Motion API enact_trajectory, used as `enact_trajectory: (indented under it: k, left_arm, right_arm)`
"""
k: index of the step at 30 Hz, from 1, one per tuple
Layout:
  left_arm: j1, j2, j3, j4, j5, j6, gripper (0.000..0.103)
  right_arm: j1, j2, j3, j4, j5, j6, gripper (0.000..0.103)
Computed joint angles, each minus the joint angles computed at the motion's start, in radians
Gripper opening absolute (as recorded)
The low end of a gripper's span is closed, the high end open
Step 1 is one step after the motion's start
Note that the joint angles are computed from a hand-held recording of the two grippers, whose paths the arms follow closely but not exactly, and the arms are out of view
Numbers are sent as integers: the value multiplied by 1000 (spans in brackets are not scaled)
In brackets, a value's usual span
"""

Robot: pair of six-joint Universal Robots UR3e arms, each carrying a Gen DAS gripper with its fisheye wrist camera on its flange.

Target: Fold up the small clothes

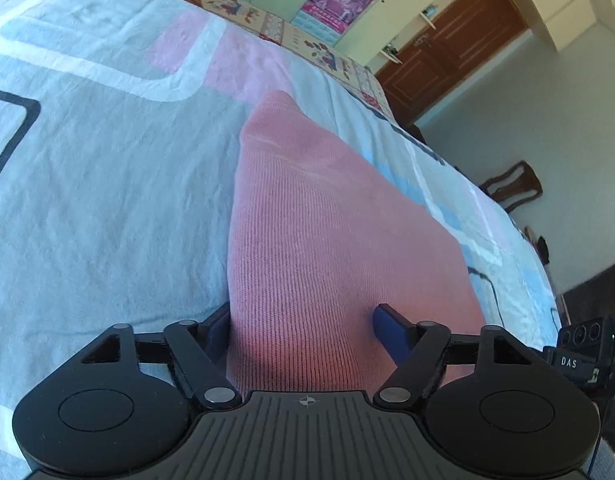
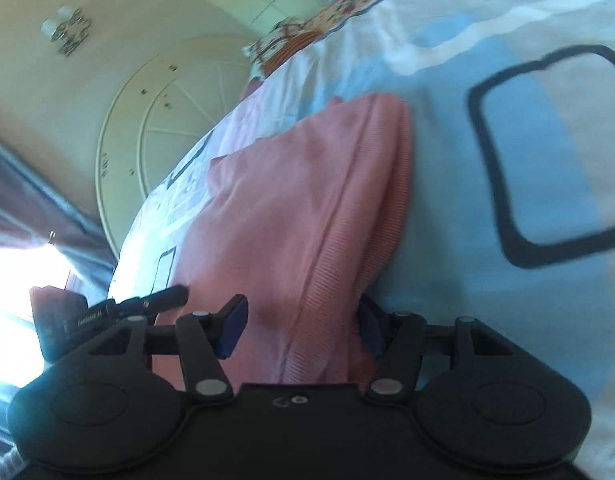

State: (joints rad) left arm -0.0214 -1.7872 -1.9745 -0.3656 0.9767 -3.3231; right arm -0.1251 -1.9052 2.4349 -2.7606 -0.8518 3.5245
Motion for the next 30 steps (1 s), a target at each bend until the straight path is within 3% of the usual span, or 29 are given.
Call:
enact_trajectory:
  k: [4, 6, 8, 11, 13, 16, 19, 24, 30]
  left_arm:
    - [-35, -2, 18, -1, 54, -28, 70]
    - [-77, -24, 60, -8, 111, -53, 71]
    - [-140, -51, 141, -55, 204, -51, 71]
    - [-232, -80, 242, -104, 345, -38, 55]
    - [-283, -82, 293, -132, 433, 4, 43]
    - [-343, -84, 344, -149, 530, 66, 36]
    - [-342, -41, 311, -109, 526, 111, 34]
    - [-257, 108, 209, -94, 442, 210, 34]
    - [24, 375, 50, -197, 243, 402, 34]
  right_arm:
    - [10, -75, -25, 111, -86, -42, 40]
    - [14, -52, -21, 79, -81, -23, 41]
    - [79, 25, -76, 23, -146, 23, 46]
    - [260, 145, -279, 113, -368, 65, 46]
    - [370, 210, -400, 187, -521, 75, 24]
    - [461, 241, -497, 242, -635, 66, 21]
    - [554, 267, -585, 285, -760, 76, 21]
    - [686, 330, -751, 367, -916, 130, 21]
    - [858, 573, -1130, 496, -1051, 182, 21]
